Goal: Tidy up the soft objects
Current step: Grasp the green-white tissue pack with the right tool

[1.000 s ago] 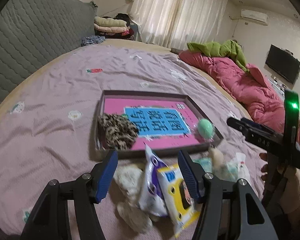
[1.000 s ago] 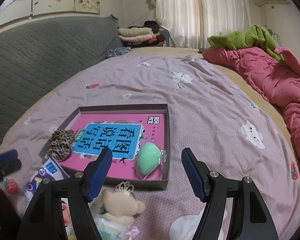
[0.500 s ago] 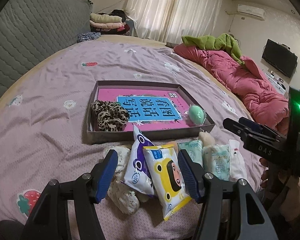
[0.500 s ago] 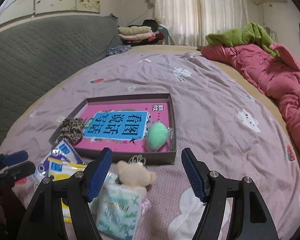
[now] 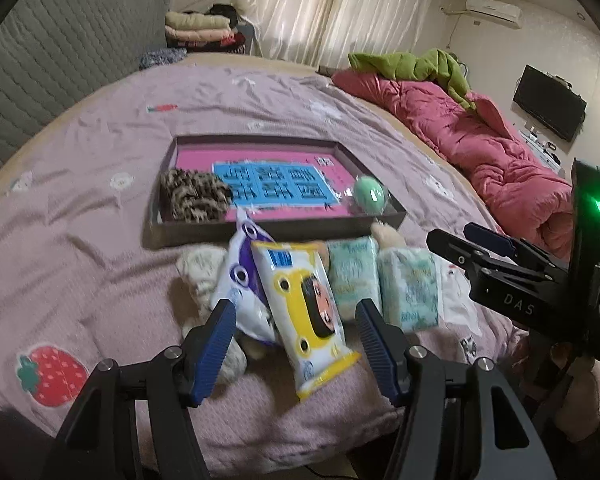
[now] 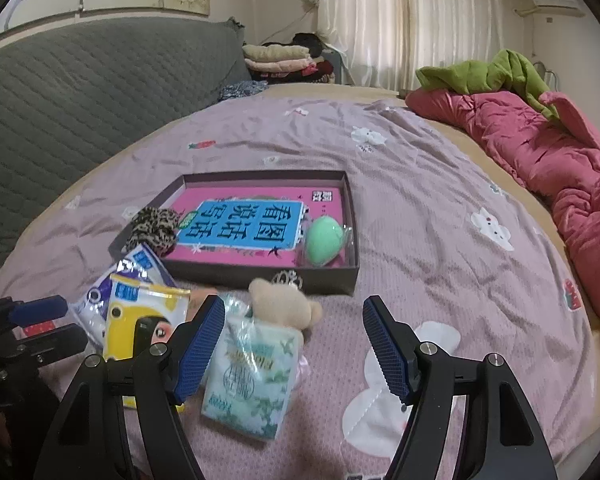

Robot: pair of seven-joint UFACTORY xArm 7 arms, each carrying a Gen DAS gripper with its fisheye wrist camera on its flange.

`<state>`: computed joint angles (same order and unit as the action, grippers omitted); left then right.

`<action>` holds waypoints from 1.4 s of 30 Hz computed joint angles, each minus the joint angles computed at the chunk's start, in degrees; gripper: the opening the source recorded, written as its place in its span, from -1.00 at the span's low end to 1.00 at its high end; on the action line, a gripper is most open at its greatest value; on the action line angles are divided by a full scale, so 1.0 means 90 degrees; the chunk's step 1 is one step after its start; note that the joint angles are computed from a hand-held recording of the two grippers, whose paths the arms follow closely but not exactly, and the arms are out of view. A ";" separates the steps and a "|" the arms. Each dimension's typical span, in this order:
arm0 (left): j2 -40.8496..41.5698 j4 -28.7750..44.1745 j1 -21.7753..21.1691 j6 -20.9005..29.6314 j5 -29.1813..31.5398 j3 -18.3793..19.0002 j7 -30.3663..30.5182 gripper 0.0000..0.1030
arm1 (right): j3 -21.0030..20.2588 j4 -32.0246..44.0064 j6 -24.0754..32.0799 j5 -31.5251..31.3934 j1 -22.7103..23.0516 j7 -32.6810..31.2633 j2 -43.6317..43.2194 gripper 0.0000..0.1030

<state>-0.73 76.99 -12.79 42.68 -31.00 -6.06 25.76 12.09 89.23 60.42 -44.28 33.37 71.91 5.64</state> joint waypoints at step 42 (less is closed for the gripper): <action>0.0627 0.0429 0.0188 0.1295 -0.0505 -0.0117 0.0077 -0.05 | -0.0008 -0.0322 -0.0184 0.1178 -0.0059 -0.0391 0.0086 0.42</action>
